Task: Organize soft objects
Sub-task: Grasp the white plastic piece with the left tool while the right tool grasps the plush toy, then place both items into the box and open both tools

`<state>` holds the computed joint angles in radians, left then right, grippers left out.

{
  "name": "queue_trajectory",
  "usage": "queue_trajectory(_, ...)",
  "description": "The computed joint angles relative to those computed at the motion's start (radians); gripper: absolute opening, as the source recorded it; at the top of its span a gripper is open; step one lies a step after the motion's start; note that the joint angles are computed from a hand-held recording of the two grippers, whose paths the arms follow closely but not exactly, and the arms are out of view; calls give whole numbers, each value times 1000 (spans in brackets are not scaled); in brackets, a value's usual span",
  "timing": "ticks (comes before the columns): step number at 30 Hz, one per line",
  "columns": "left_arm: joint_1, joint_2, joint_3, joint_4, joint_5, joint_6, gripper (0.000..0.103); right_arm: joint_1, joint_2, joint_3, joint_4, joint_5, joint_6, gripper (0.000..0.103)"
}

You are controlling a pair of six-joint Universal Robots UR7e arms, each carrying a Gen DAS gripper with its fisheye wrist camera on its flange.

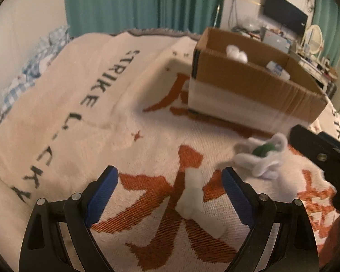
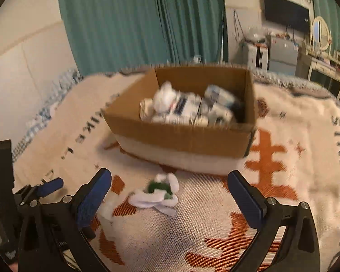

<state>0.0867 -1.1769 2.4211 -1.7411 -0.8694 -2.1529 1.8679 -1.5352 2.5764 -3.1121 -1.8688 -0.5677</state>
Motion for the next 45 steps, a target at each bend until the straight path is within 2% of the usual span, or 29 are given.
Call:
queue_trajectory(4, 16, 24, 44, -137, -17, 56, 92, -17, 89, 4, -36, -32, -16, 91)
queue_trajectory(6, 17, 44, 53, -186, -27, 92, 84, -14, 121, 5, -43, -43, -24, 89)
queue_trajectory(7, 25, 57, 45, -190, -40, 110, 84, -11, 137, 6, -51, -51, -27, 87)
queue_trajectory(9, 41, 73, 43, -212, -62, 139, 83, -10, 163, 7, -59, -67, -32, 79)
queue_trajectory(11, 33, 63, 57, -231, -62, 129, 79, -13, 172, 5, -43, -73, -27, 58)
queue_trajectory(13, 28, 58, 62, -242, -60, 136, 68, -18, 170, 9, -39, -67, -24, 55)
queue_trajectory(15, 25, 55, 68, -261, -56, 156, 53, -19, 162, 17, -51, -64, -25, 49)
queue_trajectory(18, 12, 39, 98, -353, -49, 202, 33, -14, 151, 26, -64, -58, -12, 46)
queue_trajectory(20, 4, 38, 100, -362, -52, 211, 29, -14, 132, 31, -61, -50, -5, 45)
queue_trajectory(27, -18, 2, 92, -323, -67, 215, 27, 0, 39, 43, -13, -46, 7, 44)
queue_trajectory(35, -116, -53, 22, -149, -65, 175, 27, 43, -151, 47, 124, -59, 47, 44)
queue_trajectory(40, -157, -107, -28, -18, -29, 146, 27, 103, -296, 17, 258, -80, 111, 44)
queue_trajectory(45, -185, -132, -110, 100, 37, 155, 27, 219, -381, -38, 338, -154, 173, 44)
